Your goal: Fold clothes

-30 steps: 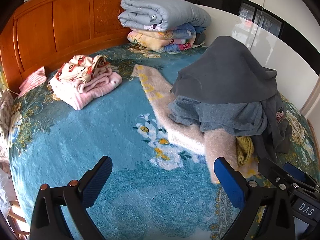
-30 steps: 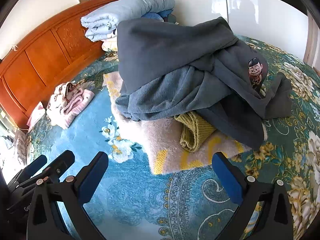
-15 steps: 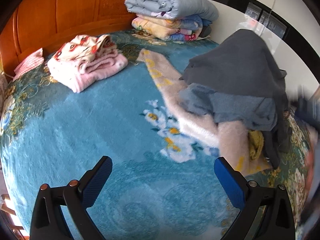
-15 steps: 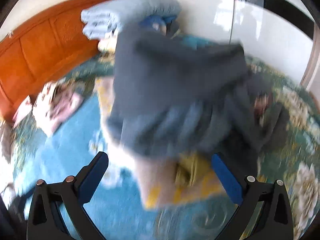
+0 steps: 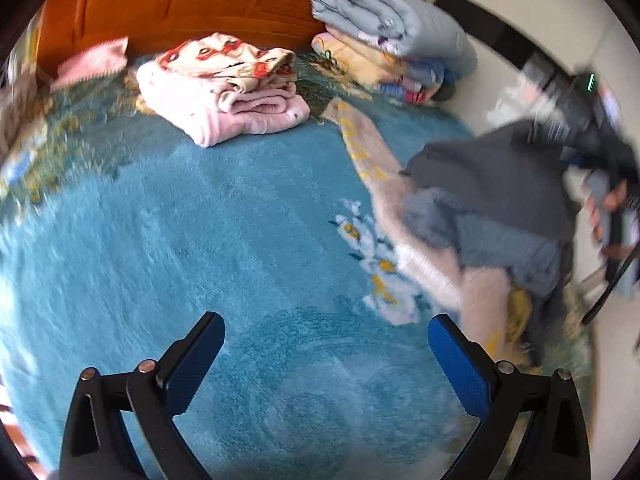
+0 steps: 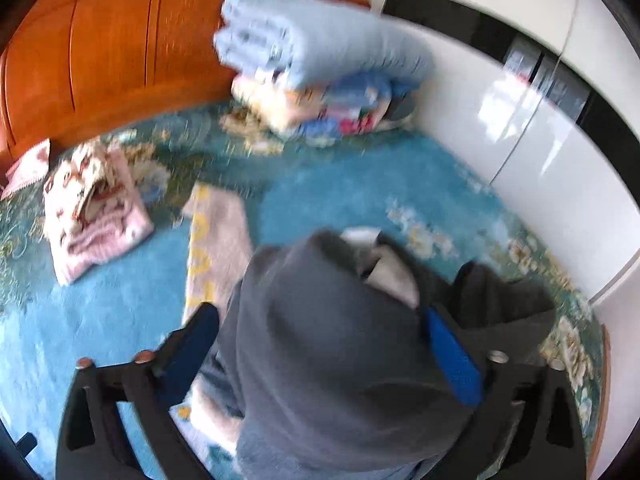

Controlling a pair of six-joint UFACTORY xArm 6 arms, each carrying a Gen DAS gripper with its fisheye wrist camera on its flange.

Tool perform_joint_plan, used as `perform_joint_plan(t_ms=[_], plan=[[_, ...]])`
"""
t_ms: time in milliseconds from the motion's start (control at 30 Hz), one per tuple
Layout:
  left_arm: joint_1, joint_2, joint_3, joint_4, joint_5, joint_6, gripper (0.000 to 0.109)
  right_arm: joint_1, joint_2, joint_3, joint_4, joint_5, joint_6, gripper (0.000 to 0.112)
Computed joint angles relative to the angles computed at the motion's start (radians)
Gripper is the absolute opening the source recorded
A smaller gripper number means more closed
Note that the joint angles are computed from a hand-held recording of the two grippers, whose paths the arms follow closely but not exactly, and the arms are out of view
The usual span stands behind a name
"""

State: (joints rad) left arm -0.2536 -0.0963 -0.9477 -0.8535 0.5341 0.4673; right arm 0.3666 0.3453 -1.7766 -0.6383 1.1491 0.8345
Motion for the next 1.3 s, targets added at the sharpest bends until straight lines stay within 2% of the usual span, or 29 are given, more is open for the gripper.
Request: perform_joint_plan(t_ms=[33, 67, 167, 233, 333, 433, 567, 633, 800, 900, 967, 1100, 1300], plan=[[0.017, 0.003, -0.001, -0.055, 0.023, 0.019, 0.103, -0.005, 0.012, -0.017, 0.034, 0.038, -0.021, 0.048], [0.033, 0.011, -0.007, -0.078, 0.045, 0.008, 0.103, -0.013, -0.004, 0.002, 0.063, 0.034, -0.017, 0.035], [0.072, 0.026, -0.018, -0.027, 0.085, -0.106, 0.103, -0.035, -0.139, 0.167, 0.104, -0.08, 0.105, 0.026], [0.086, 0.029, -0.017, -0.015, 0.102, -0.138, 0.103, -0.05, -0.241, 0.273, 0.138, -0.172, 0.172, 0.025], [0.092, 0.025, -0.012, -0.034, 0.111, -0.123, 0.103, -0.058, -0.386, 0.394, 0.139, -0.258, 0.25, 0.02], [0.089, 0.014, -0.006, -0.052, 0.114, -0.099, 0.103, -0.063, -0.506, 0.457, 0.106, -0.299, 0.34, 0.02], [0.103, -0.008, 0.005, -0.069, 0.137, -0.08, 0.103, -0.046, -0.632, 0.496, 0.051, -0.239, 0.387, 0.018], [0.11, -0.028, 0.016, -0.083, 0.141, -0.064, 0.103, -0.041, -0.712, 0.556, 0.018, -0.265, 0.455, 0.018], [0.123, -0.053, 0.025, -0.097, 0.157, -0.054, 0.103, 0.054, -0.835, 0.541, -0.123, -0.193, 0.542, 0.018], [0.136, -0.069, 0.034, -0.115, 0.168, -0.047, 0.103, 0.142, -0.833, 0.443, -0.212, -0.152, 0.524, 0.018], [0.145, -0.08, 0.04, -0.129, 0.174, -0.039, 0.103, 0.21, -0.781, 0.333, -0.259, -0.117, 0.495, 0.018], [0.162, -0.104, 0.052, -0.156, 0.185, -0.023, 0.103, 0.26, -0.684, 0.185, -0.255, -0.204, 0.45, 0.018], [0.184, -0.149, 0.088, -0.203, 0.16, -0.007, 0.103, 0.277, -0.591, 0.102, -0.238, -0.424, 0.478, 0.017]])
